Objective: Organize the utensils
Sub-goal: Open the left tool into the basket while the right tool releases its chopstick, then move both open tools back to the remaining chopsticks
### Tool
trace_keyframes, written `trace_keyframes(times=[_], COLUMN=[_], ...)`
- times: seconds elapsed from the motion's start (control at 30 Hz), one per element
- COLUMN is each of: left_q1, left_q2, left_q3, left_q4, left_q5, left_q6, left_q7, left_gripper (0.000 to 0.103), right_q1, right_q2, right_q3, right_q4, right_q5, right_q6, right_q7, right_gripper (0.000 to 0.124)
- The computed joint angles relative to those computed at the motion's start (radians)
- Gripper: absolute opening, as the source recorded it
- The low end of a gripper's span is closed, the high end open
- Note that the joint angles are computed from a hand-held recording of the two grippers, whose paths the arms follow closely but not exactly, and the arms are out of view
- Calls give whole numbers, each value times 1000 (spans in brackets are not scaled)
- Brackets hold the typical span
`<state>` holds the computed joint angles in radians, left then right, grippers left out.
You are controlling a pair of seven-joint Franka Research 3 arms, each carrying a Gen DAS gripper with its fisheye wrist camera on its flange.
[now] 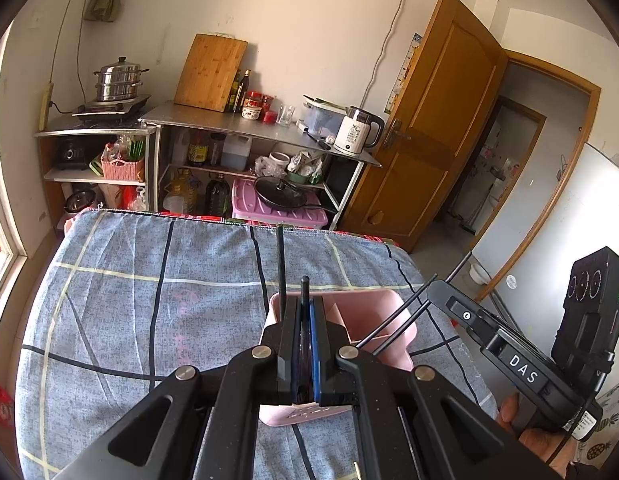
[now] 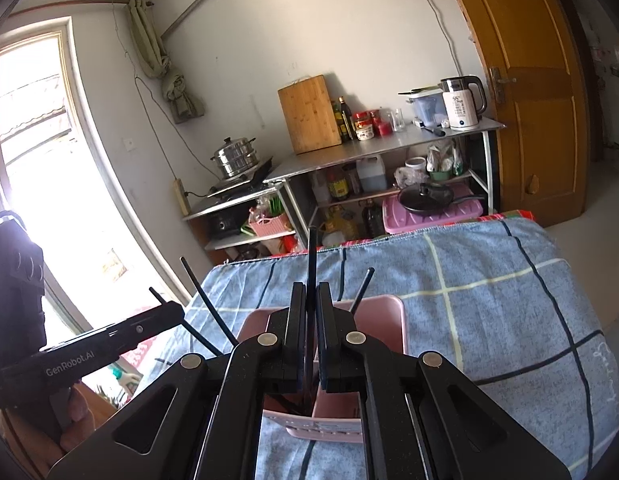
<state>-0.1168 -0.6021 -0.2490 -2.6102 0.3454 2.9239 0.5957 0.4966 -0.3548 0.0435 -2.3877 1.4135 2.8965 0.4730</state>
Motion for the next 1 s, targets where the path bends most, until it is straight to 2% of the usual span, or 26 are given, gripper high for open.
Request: trace_keyframes(times=[0.07, 0.2, 0.47, 0.73, 1.0], left_q1=[16, 44, 54, -15, -148], left_q2=[-3, -40, -181, -337, -409], left_q3=[-18, -42, -84, -156, -267], left_q4=[10, -1, -55, -126, -175], left_q5=[14, 41, 89, 117, 130], left_q6=[-32, -47, -99, -172, -267], left_q7=[-7, -48, -125, -209, -347], left_gripper=[6, 26, 27, 27, 27], right_q1=[-9, -6, 0, 17, -7], right_q2=[-3, -25, -134, -327, -550], right_q3=[-3, -5, -35, -72, -58], right_q4=[-1, -14, -87, -249, -446], right_q5=[-39, -71, -123, -190, -368], right_q6=[-31, -23, -15, -14, -10], right_q7=[37, 42, 49, 68, 218], right_gripper=[5, 11, 13, 13, 13])
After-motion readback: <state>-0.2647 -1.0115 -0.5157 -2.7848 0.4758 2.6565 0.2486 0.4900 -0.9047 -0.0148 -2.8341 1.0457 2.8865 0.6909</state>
